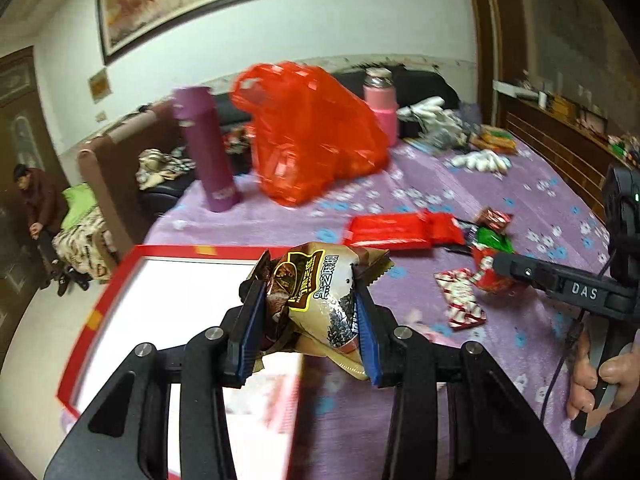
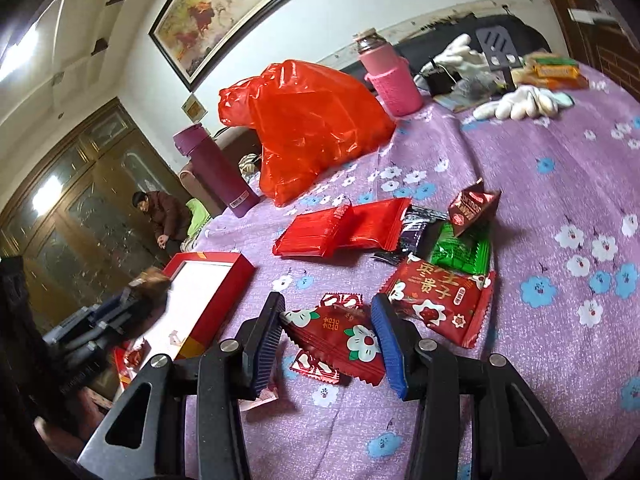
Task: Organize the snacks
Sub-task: 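Carry the gold-brown bag over the white box and release it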
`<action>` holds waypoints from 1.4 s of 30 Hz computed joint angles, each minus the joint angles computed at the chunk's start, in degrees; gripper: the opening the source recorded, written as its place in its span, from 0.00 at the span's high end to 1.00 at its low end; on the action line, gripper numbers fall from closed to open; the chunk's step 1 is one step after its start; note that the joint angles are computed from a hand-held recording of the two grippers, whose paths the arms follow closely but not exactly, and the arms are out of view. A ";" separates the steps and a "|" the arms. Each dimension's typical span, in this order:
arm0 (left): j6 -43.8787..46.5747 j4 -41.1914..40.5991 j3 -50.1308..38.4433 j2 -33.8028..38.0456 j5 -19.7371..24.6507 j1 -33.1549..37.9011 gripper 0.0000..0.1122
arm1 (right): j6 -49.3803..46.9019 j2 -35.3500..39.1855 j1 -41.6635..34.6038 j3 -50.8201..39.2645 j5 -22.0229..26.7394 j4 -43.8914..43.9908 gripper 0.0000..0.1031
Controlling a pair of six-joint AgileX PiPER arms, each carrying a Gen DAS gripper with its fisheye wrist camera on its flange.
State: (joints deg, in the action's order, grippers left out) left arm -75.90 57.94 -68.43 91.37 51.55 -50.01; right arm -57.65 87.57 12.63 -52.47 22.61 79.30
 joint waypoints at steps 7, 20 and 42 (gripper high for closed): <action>-4.82 3.03 6.76 -6.19 2.16 1.56 0.65 | 0.43 -0.26 1.62 0.32 -3.02 -1.49 0.55; -9.74 5.16 15.91 -11.80 4.52 4.89 0.64 | 8.27 2.56 11.63 -6.60 -1.64 -4.73 0.58; -12.02 5.05 23.58 -14.91 -0.11 13.11 0.64 | 35.65 18.77 29.33 -30.44 1.38 -32.49 0.55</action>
